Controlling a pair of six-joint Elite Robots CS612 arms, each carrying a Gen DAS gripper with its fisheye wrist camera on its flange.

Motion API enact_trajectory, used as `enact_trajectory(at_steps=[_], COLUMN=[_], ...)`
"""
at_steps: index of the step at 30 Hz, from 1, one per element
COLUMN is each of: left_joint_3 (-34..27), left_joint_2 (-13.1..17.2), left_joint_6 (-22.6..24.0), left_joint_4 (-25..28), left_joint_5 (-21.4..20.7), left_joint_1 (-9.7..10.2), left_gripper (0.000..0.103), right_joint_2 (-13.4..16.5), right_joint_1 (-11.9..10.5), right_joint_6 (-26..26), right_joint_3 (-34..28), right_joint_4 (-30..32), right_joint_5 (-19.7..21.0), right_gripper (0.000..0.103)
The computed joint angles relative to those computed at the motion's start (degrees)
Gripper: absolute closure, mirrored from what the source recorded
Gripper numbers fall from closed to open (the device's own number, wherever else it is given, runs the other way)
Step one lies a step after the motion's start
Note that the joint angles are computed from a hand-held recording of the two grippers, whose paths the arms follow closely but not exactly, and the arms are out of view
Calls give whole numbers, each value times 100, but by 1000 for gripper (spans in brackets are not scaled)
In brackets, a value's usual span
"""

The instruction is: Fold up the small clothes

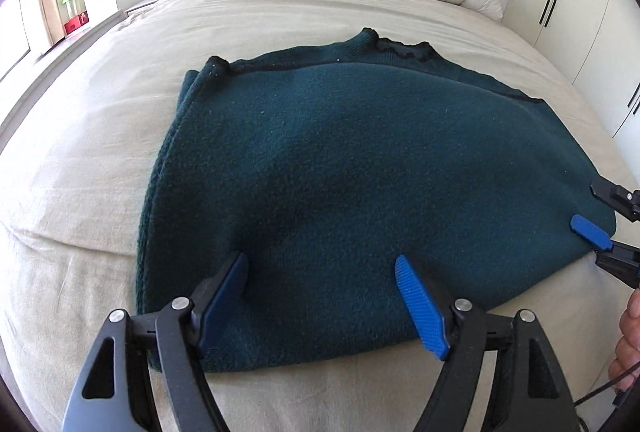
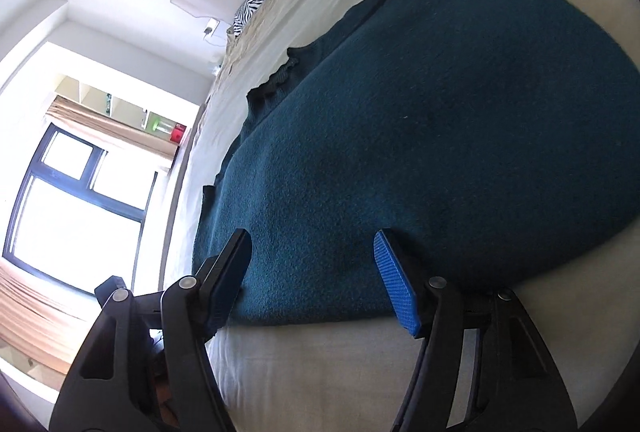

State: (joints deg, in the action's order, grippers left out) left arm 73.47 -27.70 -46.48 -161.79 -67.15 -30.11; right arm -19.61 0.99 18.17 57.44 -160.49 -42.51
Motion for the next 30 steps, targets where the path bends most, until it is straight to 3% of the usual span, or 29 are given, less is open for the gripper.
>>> enact_trajectory(at_steps=[5, 14, 21, 25, 30], left_joint_3=[197, 814, 1190, 1248, 1268], left_joint_2=[-101, -494, -730, -726, -601], left_joint_6=[-92, -531, -908, -1108, -1338], left_joint_4=[-72, -93, 48, -18, -683], left_joint_5=[58, 524, 974, 729, -146], left_joint_1=[-9, -36, 11, 141, 376], left_gripper=[25, 25, 21, 21, 20], right_joint_2=[-264, -667, -651, -575, -332], right_joint_1=[-146, -102, 84, 184, 360], right_joint_6=[359, -329, -714, -946, -1289], right_joint_3=[493, 941, 723, 499, -83], right_joint_4=[-537, -681, -351, -56, 527], right_joint_5=[-368, -413, -265, -216, -166], right_gripper=[39, 39, 39, 39, 39])
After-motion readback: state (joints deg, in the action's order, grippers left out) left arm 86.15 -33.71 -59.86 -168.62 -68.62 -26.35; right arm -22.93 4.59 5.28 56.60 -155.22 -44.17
